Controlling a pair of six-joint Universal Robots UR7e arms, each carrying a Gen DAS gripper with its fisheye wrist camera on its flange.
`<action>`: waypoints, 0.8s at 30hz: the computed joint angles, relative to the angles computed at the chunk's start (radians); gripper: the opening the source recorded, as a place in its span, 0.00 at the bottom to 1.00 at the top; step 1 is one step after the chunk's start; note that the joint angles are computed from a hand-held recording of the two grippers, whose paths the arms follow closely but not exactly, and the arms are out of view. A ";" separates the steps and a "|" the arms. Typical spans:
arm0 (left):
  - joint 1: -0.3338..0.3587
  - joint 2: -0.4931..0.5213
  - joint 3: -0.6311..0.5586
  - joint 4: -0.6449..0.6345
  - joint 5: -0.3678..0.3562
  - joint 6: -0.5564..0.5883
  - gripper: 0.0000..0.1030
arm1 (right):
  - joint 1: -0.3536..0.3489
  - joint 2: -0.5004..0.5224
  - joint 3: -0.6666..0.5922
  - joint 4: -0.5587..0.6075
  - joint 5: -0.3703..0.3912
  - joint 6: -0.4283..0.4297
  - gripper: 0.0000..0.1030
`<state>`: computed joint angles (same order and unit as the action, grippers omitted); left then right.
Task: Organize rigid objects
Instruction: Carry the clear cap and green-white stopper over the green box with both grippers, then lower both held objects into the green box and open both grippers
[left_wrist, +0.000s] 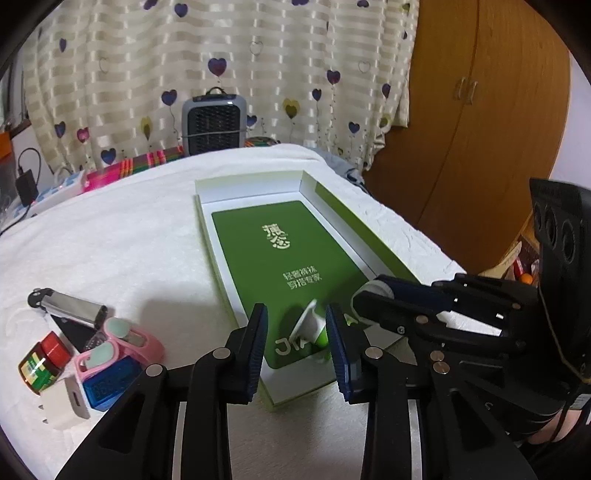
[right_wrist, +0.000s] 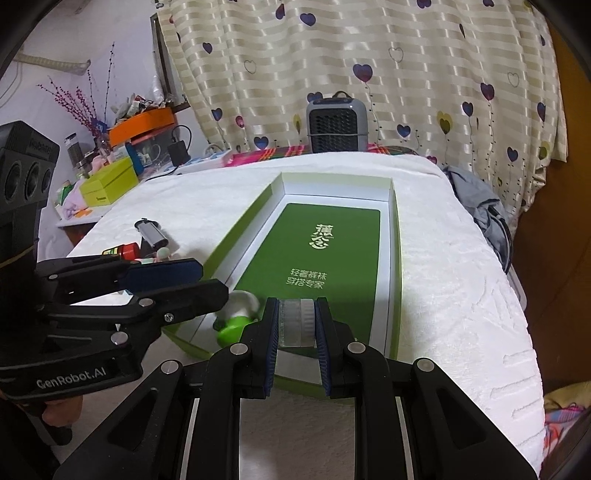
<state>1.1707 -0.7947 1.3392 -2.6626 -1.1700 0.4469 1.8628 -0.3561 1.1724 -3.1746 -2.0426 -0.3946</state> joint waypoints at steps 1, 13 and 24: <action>0.000 0.000 0.001 0.003 -0.002 0.002 0.30 | -0.001 0.000 -0.001 0.003 -0.003 0.001 0.19; -0.010 -0.012 0.043 0.003 0.047 0.018 0.30 | 0.000 -0.004 -0.010 0.068 -0.064 0.007 0.33; -0.016 -0.045 0.096 0.019 -0.008 -0.007 0.30 | -0.004 -0.033 0.033 0.059 -0.081 -0.054 0.37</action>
